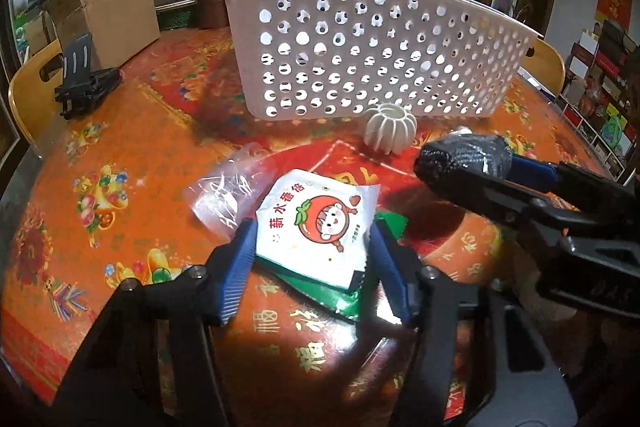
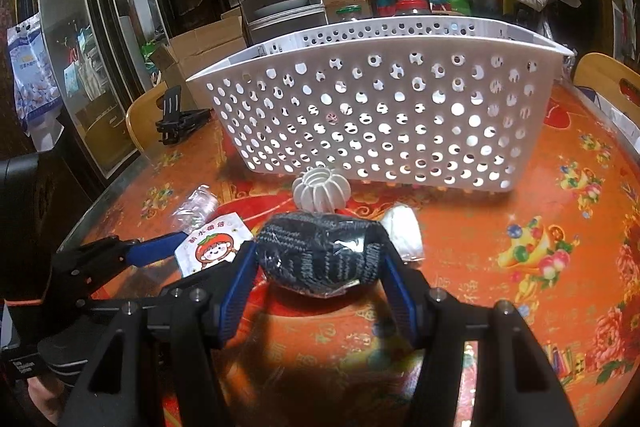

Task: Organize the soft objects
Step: 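Grasp the white snack packet with the left tool while the right tool grasps the black sock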

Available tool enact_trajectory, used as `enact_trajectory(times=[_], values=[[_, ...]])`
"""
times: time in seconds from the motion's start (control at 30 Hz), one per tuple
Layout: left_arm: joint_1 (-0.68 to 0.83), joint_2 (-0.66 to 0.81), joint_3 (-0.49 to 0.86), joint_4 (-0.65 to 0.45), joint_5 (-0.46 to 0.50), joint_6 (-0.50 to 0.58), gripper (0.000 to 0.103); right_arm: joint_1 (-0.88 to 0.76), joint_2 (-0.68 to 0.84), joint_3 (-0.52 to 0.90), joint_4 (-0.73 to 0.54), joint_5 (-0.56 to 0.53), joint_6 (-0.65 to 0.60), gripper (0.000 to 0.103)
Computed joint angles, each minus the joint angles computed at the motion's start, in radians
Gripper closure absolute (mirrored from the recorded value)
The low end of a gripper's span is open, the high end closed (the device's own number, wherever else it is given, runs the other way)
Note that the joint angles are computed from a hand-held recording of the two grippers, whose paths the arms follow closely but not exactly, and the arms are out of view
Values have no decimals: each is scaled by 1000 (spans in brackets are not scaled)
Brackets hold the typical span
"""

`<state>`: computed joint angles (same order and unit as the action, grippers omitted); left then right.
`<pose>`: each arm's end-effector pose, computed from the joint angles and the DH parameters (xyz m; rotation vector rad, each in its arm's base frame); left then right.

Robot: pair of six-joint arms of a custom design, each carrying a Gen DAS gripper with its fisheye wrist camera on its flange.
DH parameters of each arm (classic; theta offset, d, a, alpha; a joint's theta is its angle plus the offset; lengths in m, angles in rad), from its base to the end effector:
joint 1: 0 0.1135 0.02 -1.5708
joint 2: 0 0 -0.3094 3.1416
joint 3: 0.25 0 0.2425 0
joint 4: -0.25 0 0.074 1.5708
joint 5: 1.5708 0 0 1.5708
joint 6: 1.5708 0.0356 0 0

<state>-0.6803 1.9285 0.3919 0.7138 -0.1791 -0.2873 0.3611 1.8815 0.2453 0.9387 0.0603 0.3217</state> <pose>0.2143 -0.1652 0.0906 0.3839 2.3596 -0.2463 0.2281 0.0839 0.0994 -0.0128 2.2836 0.2919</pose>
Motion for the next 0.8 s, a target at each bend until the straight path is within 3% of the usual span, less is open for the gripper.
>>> enact_trajectory(times=[0.27, 0.5, 0.8], values=[[-13, 3, -43, 82, -15, 11, 63, 1, 1, 3, -2, 1, -1, 42], [-15, -45, -114, 176, -15, 31, 64, 3, -3, -4, 12, 3, -4, 42], [24, -153, -171, 178, -1, 38, 64, 17, -7, -24, 49, 16, -10, 42]])
